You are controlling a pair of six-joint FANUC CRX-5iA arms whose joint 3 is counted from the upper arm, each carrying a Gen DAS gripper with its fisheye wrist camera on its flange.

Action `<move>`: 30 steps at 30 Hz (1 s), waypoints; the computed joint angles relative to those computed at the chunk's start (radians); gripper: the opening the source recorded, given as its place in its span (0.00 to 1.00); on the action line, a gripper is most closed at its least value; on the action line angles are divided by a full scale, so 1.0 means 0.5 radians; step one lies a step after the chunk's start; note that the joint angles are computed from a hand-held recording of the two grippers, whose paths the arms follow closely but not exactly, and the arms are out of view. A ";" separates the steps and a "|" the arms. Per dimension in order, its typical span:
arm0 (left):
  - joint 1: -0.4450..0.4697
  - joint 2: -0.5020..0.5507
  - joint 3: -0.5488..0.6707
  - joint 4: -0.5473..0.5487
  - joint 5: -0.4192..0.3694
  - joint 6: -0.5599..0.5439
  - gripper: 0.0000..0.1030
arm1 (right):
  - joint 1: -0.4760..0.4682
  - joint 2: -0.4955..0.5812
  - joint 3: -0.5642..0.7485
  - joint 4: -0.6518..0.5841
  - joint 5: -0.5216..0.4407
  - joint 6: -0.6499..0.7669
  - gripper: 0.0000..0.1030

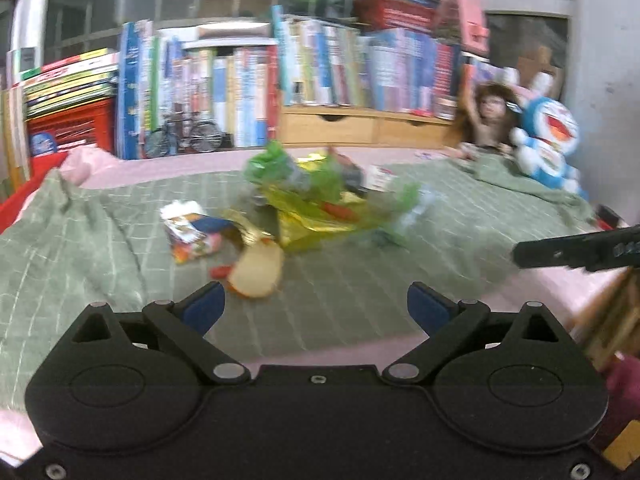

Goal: Collect trash
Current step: 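Grasp the pale bread slice with the left tool while the right tool grasps the green-and-silver wrapper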

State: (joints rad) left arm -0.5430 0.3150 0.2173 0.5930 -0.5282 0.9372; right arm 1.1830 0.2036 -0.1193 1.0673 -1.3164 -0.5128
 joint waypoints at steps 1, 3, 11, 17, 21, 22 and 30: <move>0.003 0.041 0.061 -0.060 -0.007 0.079 0.90 | -0.032 -0.011 -0.002 -0.003 0.031 -0.018 0.81; 0.011 0.119 0.163 -0.145 -0.018 0.200 0.83 | -0.099 -0.038 -0.010 -0.032 0.116 -0.064 0.81; -0.003 0.364 0.533 -0.470 -0.152 0.502 0.66 | -0.357 -0.007 0.102 -0.244 0.423 0.056 0.68; -0.024 0.507 0.759 -0.658 -0.282 0.653 0.61 | -0.478 0.150 0.318 -0.392 0.476 0.307 0.57; -0.029 0.563 0.849 -0.726 -0.321 0.731 0.56 | -0.529 0.250 0.456 -0.478 0.432 0.405 0.51; -0.030 0.571 0.859 -0.732 -0.318 0.740 0.53 | -0.541 0.270 0.480 -0.498 0.429 0.423 0.50; -0.041 0.563 0.847 -0.728 -0.299 0.710 0.36 | -0.560 0.248 0.381 -0.404 0.572 0.342 0.39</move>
State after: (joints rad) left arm -0.5633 0.5965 0.6408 0.2288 -0.6775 1.2924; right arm 0.9031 0.3278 0.0714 0.8652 -1.0301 -0.3416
